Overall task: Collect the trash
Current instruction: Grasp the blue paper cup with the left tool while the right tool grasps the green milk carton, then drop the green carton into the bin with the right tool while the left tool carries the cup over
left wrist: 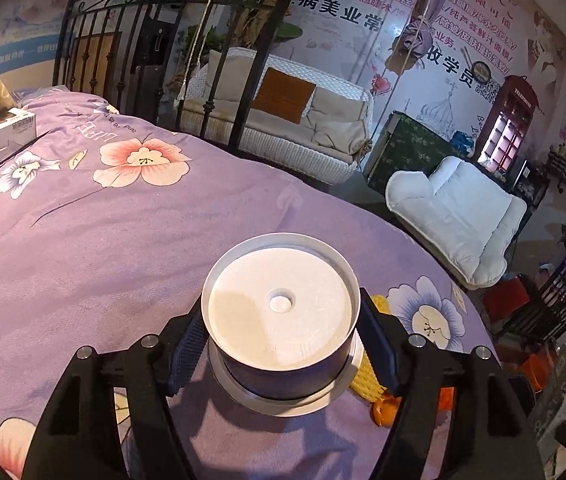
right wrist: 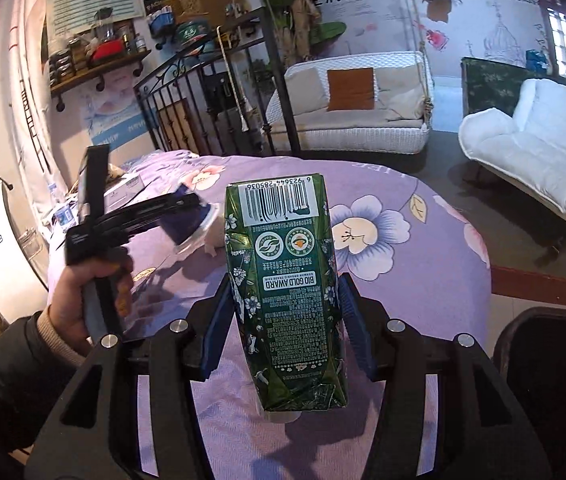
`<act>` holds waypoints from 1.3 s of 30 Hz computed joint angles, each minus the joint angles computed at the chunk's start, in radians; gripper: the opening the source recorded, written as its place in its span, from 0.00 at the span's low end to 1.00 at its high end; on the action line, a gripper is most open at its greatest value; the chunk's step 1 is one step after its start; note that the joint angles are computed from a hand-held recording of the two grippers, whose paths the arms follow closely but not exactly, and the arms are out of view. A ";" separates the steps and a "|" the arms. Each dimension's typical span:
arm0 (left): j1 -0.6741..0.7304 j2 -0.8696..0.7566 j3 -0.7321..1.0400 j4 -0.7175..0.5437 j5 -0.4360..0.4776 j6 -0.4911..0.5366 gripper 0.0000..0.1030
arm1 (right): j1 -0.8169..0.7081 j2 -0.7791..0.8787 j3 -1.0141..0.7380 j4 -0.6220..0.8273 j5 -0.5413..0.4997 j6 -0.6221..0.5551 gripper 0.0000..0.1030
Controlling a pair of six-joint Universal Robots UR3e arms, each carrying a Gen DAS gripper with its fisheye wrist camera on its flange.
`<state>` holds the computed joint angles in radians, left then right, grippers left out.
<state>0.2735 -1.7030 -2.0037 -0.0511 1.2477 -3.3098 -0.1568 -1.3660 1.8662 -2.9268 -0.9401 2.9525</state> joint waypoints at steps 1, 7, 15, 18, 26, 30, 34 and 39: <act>0.006 0.028 -0.025 0.002 -0.007 0.001 0.67 | -0.005 -0.015 0.024 -0.016 -0.001 0.010 0.51; 0.052 0.247 -0.219 -0.011 -0.080 0.041 0.67 | -0.045 -0.089 0.144 -0.084 0.010 0.031 0.51; -0.002 0.430 -0.367 -0.050 -0.098 0.066 0.67 | -0.138 -0.222 0.310 -0.123 0.057 0.049 0.51; -0.058 0.439 -0.372 -0.047 -0.085 0.054 0.67 | -0.194 -0.287 0.375 -0.117 0.083 0.037 0.51; -0.284 0.341 -0.303 0.021 0.002 0.014 0.67 | -0.403 -0.523 0.533 0.019 0.167 -0.056 0.51; -0.384 0.271 -0.252 0.049 0.032 0.009 0.67 | -0.539 -0.636 0.590 0.125 0.212 -0.128 0.51; -0.463 0.203 -0.203 0.072 0.047 0.019 0.67 | -0.619 -0.684 0.622 0.149 0.171 -0.171 0.51; -0.538 0.114 -0.128 0.083 0.064 0.028 0.67 | -0.618 -0.592 0.622 0.051 0.041 -0.152 0.51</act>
